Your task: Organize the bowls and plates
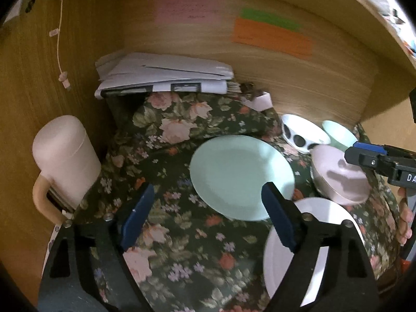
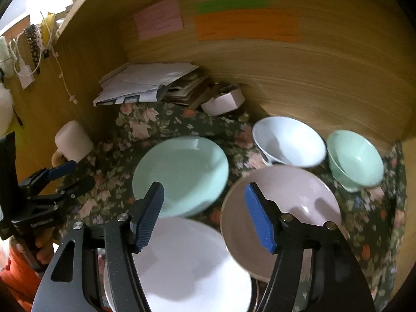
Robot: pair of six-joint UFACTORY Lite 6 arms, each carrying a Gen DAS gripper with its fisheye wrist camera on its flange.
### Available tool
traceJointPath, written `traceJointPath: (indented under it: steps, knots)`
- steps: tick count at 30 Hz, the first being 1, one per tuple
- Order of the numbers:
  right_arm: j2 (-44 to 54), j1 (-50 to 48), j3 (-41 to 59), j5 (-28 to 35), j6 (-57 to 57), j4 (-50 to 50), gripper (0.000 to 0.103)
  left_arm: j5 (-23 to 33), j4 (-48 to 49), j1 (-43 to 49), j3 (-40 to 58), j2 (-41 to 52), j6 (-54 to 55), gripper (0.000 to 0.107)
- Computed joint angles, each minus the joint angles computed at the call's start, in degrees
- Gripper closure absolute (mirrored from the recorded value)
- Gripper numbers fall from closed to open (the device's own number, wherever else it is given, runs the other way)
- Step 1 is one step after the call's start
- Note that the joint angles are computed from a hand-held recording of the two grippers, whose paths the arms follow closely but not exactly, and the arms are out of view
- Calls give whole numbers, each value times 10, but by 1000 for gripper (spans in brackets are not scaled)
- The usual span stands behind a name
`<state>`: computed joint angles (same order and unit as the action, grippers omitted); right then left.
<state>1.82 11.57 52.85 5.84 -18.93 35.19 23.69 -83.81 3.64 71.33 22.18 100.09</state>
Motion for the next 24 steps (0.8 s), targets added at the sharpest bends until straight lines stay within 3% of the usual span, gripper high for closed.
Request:
traceJointPath:
  steps: [6,15,21,24]
  knots:
    - [170,-31,160,71,-84,56,41,-29,80,-17,100,92,-93,17]
    - [391,-42,422,191,83,-136,42,14,265,-16,282,242,-297,17]
    - [517,-40,598,288,142,-206,62,33,324,-18,359,301,-357,17]
    - [569,-40,674,334,162,-226,66,34,326,-19,372,314,-353,19]
